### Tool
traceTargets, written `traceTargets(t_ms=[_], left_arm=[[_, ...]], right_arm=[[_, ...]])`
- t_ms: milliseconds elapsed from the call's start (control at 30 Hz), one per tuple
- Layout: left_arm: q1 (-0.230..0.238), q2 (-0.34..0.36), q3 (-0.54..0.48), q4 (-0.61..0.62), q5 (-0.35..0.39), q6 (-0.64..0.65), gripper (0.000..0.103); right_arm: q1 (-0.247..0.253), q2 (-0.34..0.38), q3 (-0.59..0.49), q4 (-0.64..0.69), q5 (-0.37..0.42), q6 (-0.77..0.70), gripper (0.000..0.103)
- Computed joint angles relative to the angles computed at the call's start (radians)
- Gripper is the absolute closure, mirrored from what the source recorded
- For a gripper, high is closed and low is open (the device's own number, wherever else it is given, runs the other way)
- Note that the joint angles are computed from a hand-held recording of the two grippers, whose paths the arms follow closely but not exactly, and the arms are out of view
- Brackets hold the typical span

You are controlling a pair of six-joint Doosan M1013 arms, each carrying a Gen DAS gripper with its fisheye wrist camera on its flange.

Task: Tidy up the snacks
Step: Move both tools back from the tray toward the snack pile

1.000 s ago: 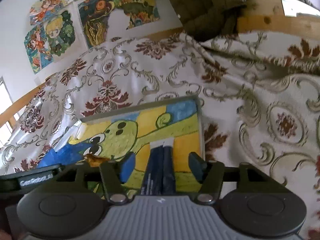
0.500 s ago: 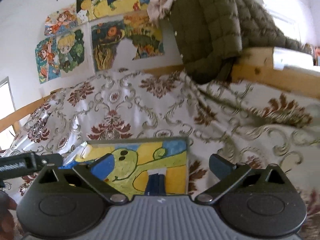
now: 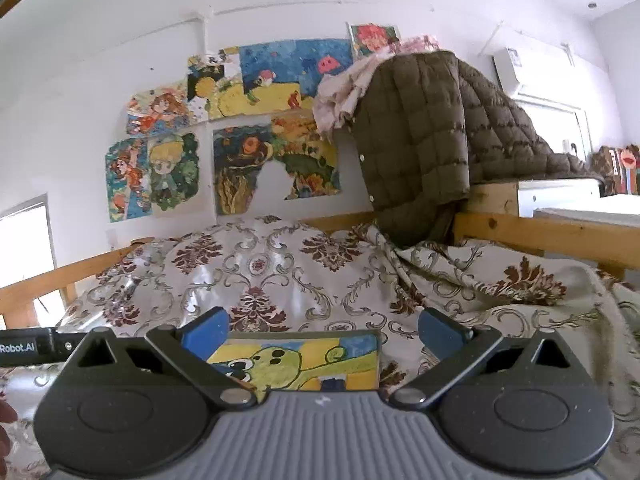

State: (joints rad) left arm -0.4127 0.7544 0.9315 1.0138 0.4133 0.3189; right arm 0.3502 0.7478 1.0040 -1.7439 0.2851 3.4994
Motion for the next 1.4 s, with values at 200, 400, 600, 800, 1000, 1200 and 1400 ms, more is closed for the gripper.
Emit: traceTargets(t_ms=[200,400,600,800,1000,1200,1400], left_arm=[[-0.026,-0.098,0.19,0.263,-0.007,-0.241,0.001],[-0.041,-0.154,0.291,0.275,0.016,-0.249,0.001],[-0.049,-0.198,0.369,0.174,0.09,-0.18,0.001],[-0.063,-0.218,0.398,0.155,0.173,-0.159,0.001],[-0.061,-0.221,0.391,0.059,0.214,-0.122,0.001],[-0.055,-0.199,0.337,-0.081,0.303,-0.036,0.001],[-0.029,-0.174,0.277,-0.232,0.337,0.103,0.001]], right_arm=[[0.024,-0.072,0.128,-0.154,0.027,0.134,0.0],[0.048,-0.118,0.21,-0.136,0.047,0.101,0.0],[0.073,-0.142,0.252,0.0,0.098,-0.044,0.0],[0.081,-0.162,0.268,0.197,0.039,-0.235,0.0],[0.097,-0.159,0.251,0.569,0.018,-0.664,0.0],[0.108,-0.144,0.217,0.846,0.041,-0.993,0.0],[0.1,-0.121,0.166,1.136,0.096,-1.266,0.0]])
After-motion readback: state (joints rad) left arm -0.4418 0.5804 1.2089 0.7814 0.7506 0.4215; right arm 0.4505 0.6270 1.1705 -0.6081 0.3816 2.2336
